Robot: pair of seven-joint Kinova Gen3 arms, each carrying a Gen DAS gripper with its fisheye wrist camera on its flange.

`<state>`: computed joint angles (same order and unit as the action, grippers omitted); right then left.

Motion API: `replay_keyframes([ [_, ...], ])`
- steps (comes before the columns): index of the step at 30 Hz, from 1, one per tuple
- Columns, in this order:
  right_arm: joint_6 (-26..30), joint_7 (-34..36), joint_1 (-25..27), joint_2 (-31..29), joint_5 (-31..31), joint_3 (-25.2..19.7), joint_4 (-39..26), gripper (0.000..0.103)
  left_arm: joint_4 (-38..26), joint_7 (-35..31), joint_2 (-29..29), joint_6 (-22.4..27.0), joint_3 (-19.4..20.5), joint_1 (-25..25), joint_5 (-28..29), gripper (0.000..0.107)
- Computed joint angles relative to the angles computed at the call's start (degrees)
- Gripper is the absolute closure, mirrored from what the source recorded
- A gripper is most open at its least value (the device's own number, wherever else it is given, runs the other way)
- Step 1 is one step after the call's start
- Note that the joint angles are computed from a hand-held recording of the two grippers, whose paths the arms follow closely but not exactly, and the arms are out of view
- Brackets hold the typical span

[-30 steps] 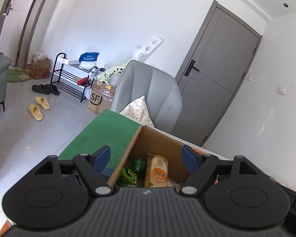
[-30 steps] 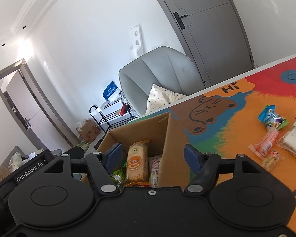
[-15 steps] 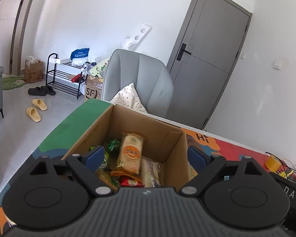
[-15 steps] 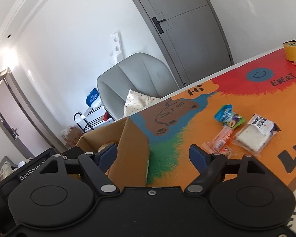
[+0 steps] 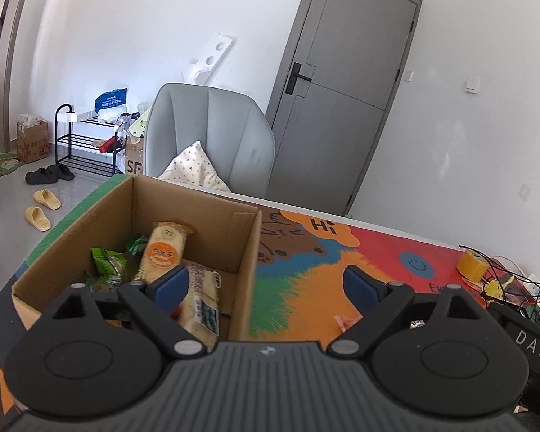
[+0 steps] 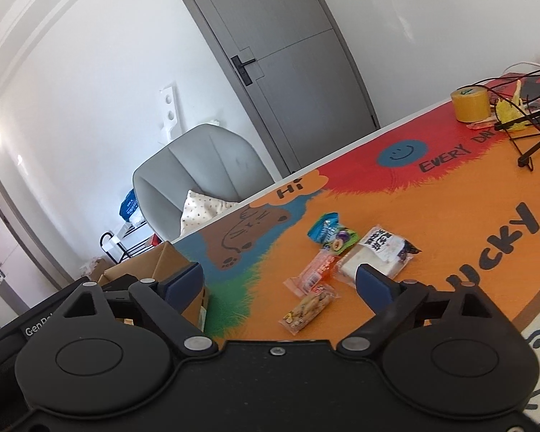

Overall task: Organize snacks
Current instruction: 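Return both tools from the box to the remaining snacks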

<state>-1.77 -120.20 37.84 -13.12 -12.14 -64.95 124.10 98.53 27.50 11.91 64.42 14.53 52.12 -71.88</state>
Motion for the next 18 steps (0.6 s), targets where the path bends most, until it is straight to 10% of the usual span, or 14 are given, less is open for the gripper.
replay_keyframes([
  [18, -3.5, 5.0, -10.0, 1.9, -6.0, 16.2, 5.9, 0.006, -10.3, -8.3, 8.1, -3.5, -4.5, 4.5, 2.1, 0.016],
])
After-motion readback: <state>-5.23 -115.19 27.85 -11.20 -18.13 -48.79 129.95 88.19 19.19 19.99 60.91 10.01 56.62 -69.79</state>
